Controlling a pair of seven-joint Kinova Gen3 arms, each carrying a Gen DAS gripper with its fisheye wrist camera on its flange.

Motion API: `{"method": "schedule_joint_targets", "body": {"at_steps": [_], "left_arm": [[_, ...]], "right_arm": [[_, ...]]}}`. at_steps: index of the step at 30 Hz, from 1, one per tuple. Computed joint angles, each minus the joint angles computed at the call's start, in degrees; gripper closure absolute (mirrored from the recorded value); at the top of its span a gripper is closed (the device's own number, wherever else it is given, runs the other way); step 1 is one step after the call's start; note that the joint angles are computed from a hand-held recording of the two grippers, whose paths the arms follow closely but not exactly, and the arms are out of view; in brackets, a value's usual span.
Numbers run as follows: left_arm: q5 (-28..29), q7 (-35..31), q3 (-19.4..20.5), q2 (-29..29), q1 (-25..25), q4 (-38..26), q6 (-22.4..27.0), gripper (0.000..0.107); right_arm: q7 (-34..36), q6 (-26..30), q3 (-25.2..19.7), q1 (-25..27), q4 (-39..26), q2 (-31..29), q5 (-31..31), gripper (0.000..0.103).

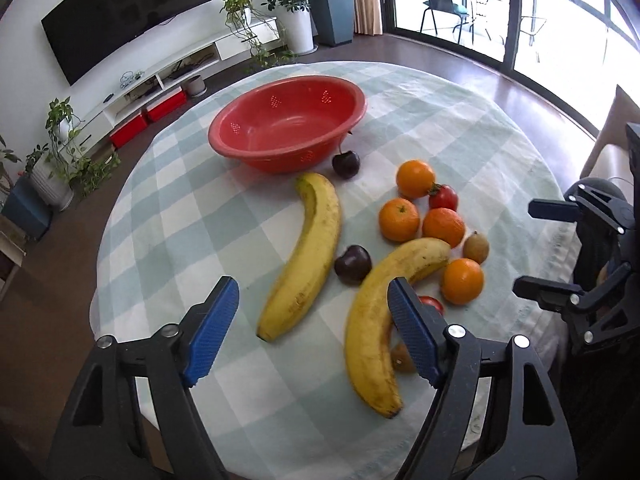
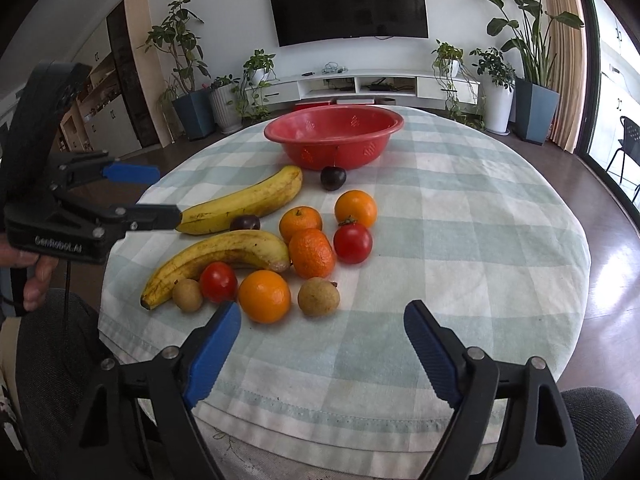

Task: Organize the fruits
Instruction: 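Lower the left tool onto the yellow banana and close its fingers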

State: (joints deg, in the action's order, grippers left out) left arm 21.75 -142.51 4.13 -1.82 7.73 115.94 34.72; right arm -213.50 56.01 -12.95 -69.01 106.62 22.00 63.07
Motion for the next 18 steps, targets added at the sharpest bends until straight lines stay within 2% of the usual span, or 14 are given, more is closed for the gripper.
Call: {"method": "schedule_joint_targets", "body": {"at_steps": [3, 5, 8, 10, 15, 18], "left_arm": [[-2.63, 1.19, 0.52, 4.81, -0.45, -7.12, 4.99, 0.032], [-6.79, 2.63, 1.76, 7.57, 0.40, -10.49, 7.33, 0.032], [-12.36, 3.94, 3.22, 11.06, 2.29, -13.65, 10.73, 0.040], [-15.55, 4.30, 3.40, 12.64, 3.87, -14.33, 11.66, 0.051], [-15.46, 2.67, 4.36, 15.51, 2.86, -15.66, 13.20, 0.053], [-18.33, 5.26, 3.75, 17.14, 4.25, -16.69, 13.31, 0.059]], "right_arm": [[-0.49, -1.16, 0.05, 0.48, 0.67, -0.28, 0.38, 0.016], [-1.15, -1.94, 0.09, 0.81, 1.26, -0.56, 0.67, 0.016], [-2.40, -3.21, 0.12, 1.48, 2.18, -0.83, 1.18, 0.016], [-2.99, -4.10, 0.08, 1.89, 2.59, -0.94, 1.41, 0.016], [-4.23, -5.98, 0.15, 2.70, 3.60, -1.09, 2.47, 0.016], [-4.82, -7.19, 0.19, 3.21, 3.96, -1.09, 2.93, 0.016]]}}
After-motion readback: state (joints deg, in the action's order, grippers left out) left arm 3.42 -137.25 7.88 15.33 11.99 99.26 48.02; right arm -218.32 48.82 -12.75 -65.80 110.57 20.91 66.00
